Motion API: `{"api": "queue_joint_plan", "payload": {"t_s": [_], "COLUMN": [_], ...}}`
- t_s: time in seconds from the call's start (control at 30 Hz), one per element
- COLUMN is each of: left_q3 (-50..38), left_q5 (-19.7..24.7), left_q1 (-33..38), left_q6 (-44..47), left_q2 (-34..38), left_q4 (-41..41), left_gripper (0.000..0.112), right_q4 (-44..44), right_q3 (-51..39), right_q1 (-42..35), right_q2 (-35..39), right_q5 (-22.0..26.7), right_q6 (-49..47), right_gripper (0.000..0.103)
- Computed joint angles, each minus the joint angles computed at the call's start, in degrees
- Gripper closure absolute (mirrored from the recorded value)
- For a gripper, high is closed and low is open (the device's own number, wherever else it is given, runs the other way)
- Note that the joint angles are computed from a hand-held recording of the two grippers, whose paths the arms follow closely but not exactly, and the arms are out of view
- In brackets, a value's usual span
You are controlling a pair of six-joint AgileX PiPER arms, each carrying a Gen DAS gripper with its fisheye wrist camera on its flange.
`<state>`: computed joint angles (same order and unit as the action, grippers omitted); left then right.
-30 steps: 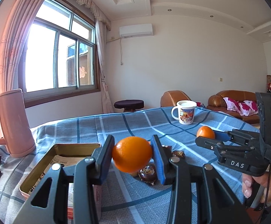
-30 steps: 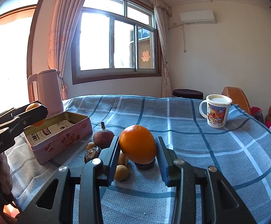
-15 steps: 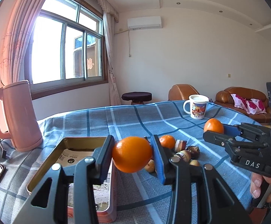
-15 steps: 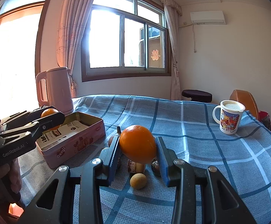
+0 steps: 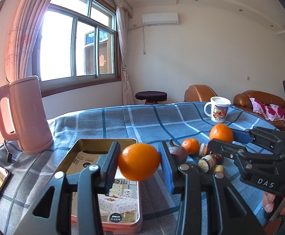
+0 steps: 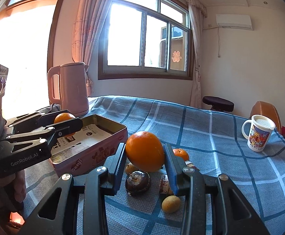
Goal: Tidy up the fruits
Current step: 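Carry the left tool's orange over the tin box while the right tool carries its orange there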
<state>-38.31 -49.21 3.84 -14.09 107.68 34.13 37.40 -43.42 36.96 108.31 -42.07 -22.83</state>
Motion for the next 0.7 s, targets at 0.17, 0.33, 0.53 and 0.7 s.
{"api": "queue_joint_plan", "payload": {"t_s": [0.17, 0.33, 0.53, 0.7], "left_q3": [-1.4, -3.17, -5.98, -8.45], "left_q5": [1.4, 3.09, 5.41, 7.46], "left_q1": [1.11, 2.36, 4.44, 5.83], "left_q6": [-0.49, -1.34, -3.4, -5.19], "left_q2": [0.51, 1.09, 1.85, 2.82], "left_q4": [0.66, 1.5, 3.28, 4.66], "left_gripper": [0.07, 0.07, 0.07, 0.07], "right_q4": [1.57, 3.91, 7.5, 10.81], "right_q3": [-3.97, -8.37, -13.88, -18.19], "right_q1": [0.81, 1.82, 2.89, 3.71], "right_q2": [0.99, 2.68, 5.08, 7.14], "right_q5": [2.39, 4.72, 7.56, 9.61], "right_q6": [-3.82, -7.97, -13.5, -18.46], "right_gripper": [0.063, 0.063, 0.063, 0.063]}}
